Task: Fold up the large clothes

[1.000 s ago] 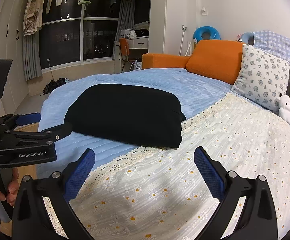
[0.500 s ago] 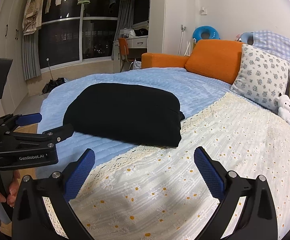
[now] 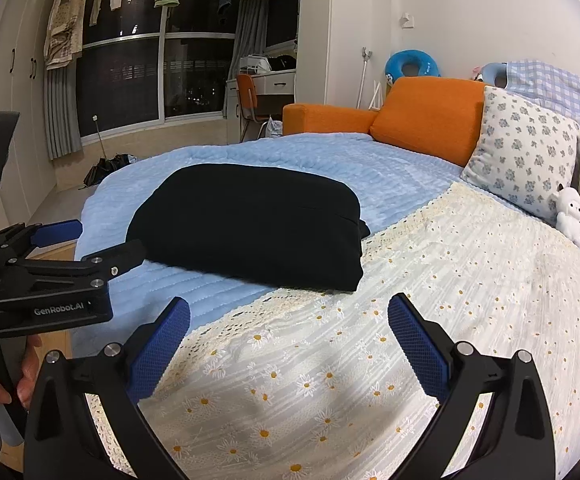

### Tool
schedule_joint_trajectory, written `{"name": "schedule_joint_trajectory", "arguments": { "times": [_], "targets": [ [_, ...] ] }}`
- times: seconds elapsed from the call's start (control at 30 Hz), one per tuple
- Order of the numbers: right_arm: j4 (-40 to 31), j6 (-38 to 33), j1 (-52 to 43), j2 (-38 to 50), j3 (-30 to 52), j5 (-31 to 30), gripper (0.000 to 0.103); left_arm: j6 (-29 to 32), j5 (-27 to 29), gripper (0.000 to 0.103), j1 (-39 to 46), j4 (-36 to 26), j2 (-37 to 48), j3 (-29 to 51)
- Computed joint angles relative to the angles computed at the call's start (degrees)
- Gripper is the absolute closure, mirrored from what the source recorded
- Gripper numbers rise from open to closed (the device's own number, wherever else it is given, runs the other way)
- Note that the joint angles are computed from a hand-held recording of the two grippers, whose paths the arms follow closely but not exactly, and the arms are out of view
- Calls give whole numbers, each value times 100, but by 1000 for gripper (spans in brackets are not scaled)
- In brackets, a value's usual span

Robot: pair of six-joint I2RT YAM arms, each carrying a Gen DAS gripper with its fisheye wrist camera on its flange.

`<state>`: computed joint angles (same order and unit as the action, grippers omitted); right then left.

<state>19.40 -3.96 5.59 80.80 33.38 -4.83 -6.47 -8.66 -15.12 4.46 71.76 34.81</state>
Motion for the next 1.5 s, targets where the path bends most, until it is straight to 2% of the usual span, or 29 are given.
{"name": "schedule_joint_trajectory", "arguments": {
  "times": [0.2, 0.4, 0.83, 1.07, 1.33, 1.5],
  "targets": [
    [-7, 19, 11, 13, 19, 11, 5, 72, 252, 3, 52, -125, 82, 70],
    [24, 26, 7, 54, 31, 14, 5, 8, -3, 3, -52, -101, 177, 83],
    [-3, 67, 17, 64, 34, 40, 5, -187, -60, 3, -18, -185, 262, 213],
    [-23, 70, 28, 123, 62, 45, 5, -158, -367, 3, -196, -167, 343, 262],
    [-29, 54, -2, 162, 90, 13, 5, -156, -186, 3, -192, -80, 364, 254],
    [-39, 41, -42, 193, 121, -17, 5, -82, -308, 3, -259, -37, 363, 236]
  ]
}}
